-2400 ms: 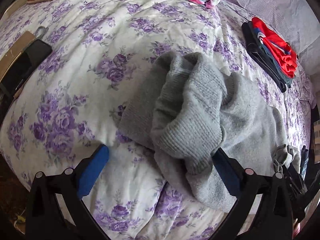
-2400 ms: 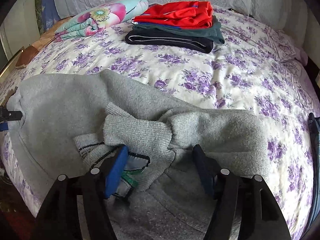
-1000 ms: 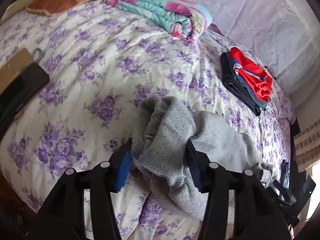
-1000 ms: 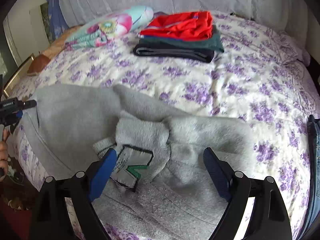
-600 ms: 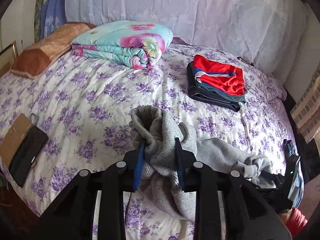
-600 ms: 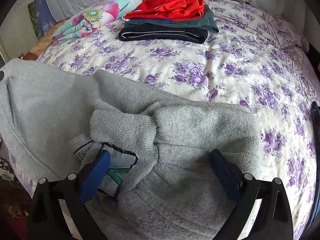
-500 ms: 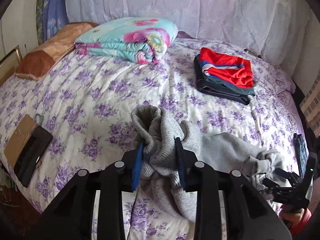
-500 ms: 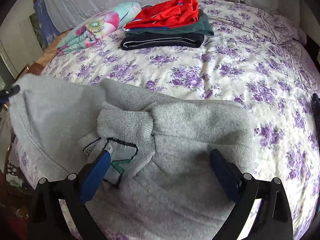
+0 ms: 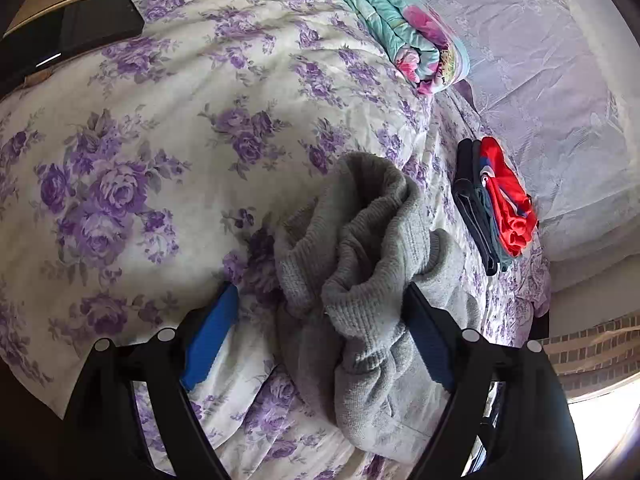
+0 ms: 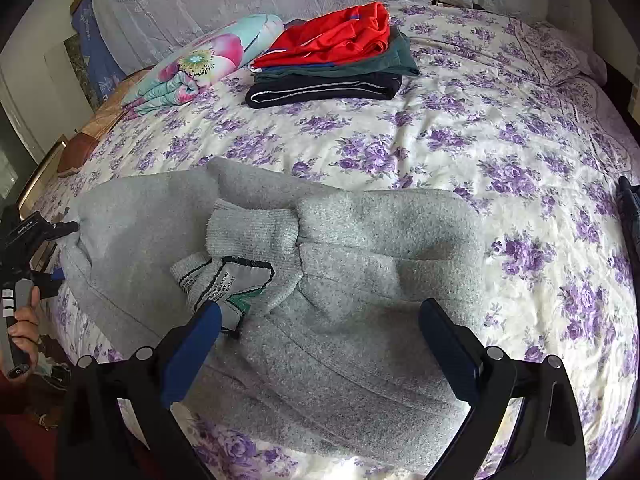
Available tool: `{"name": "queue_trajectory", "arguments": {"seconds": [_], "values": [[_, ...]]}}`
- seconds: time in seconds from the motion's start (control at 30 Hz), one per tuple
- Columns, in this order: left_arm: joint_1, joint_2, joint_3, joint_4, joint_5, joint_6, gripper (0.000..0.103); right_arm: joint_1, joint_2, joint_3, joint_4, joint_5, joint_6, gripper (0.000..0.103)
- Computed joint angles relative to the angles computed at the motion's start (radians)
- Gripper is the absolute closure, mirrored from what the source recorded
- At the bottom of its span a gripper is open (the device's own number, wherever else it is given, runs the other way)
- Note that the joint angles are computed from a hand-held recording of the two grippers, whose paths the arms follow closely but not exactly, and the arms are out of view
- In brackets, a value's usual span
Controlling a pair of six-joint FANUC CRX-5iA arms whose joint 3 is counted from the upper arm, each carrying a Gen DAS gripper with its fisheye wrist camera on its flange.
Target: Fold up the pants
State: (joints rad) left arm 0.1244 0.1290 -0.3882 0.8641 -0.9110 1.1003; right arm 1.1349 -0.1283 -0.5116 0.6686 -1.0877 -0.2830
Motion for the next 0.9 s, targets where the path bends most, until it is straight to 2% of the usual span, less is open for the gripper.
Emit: {"name": "queue_trajectory", "arguments": {"seconds": [0.07, 0.1, 0.13, 0.17, 0.2, 0.23, 0.3, 0.37, 0.43, 0.5, 0.57, 0.6, 0.63, 0.67, 0.7, 0.8, 0.9], "values": [[-0.016, 0.004, 0.01, 0.003, -0.008, -0.021, 0.025, -0.005, 0.017, 0.014, -0.015, -0.01, 0.028, 0.004], [-0.028, 0.017, 0.025, 0.002, -0.023, -0.037, 0.031, -0.012, 0.036, 0.034, -0.042, -0.021, 0.065, 0.003], [-0.042, 0.022, 0.049, -0.046, -0.014, -0.015, 0.033, -0.022, 0.055, 0.054, -0.076, -0.023, 0.112, 0.003], [-0.061, 0.022, 0.069, -0.108, 0.011, 0.006, 0.041, -0.031, 0.075, 0.075, -0.107, -0.029, 0.158, 0.003], [-0.075, 0.026, 0.084, -0.146, 0.024, 0.011, 0.053, -0.031, 0.085, 0.077, -0.103, -0.03, 0.168, 0.003], [-0.081, 0.03, 0.094, -0.172, 0.029, 0.024, 0.056, -0.029, 0.086, 0.071, -0.093, -0.027, 0.16, 0.003], [-0.076, 0.026, 0.092, -0.157, 0.023, 0.026, 0.064, -0.03, 0.076, 0.062, -0.091, -0.016, 0.149, 0.003], [-0.075, 0.002, 0.096, -0.166, 0.015, 0.013, 0.067, -0.016, 0.052, 0.045, -0.063, -0.017, 0.104, 0.003], [-0.09, -0.041, 0.096, -0.192, 0.032, -0.02, 0.067, 0.026, -0.006, -0.021, 0.068, -0.02, -0.05, 0.003], [-0.119, -0.088, 0.1, -0.214, 0.057, -0.071, 0.068, 0.062, -0.023, -0.042, 0.152, -0.092, -0.139, 0.003], [-0.152, -0.123, 0.107, -0.215, 0.078, -0.124, 0.068, 0.055, 0.008, -0.008, 0.107, -0.161, -0.104, 0.003], [-0.171, -0.137, 0.11, -0.206, 0.086, -0.153, 0.068, 0.028, 0.045, 0.037, 0.014, -0.182, -0.026, 0.003], [-0.193, -0.146, 0.117, -0.194, 0.093, -0.181, 0.068, -0.012, 0.083, 0.064, -0.075, -0.164, 0.067, 0.003], [-0.215, -0.151, 0.123, -0.179, 0.101, -0.208, 0.068, -0.025, 0.103, 0.072, -0.111, -0.158, 0.107, 0.003], [-0.24, -0.157, 0.127, -0.158, 0.106, -0.238, 0.068, -0.015, 0.089, 0.067, -0.095, -0.165, 0.094, 0.003], [-0.324, -0.155, 0.14, -0.092, 0.103, -0.336, 0.068, 0.036, -0.03, -0.042, 0.012, -0.12, -0.093, 0.004], [-0.432, -0.15, 0.135, -0.075, 0.128, -0.442, 0.068, 0.119, -0.148, -0.144, 0.062, -0.196, -0.317, 0.004]]}}
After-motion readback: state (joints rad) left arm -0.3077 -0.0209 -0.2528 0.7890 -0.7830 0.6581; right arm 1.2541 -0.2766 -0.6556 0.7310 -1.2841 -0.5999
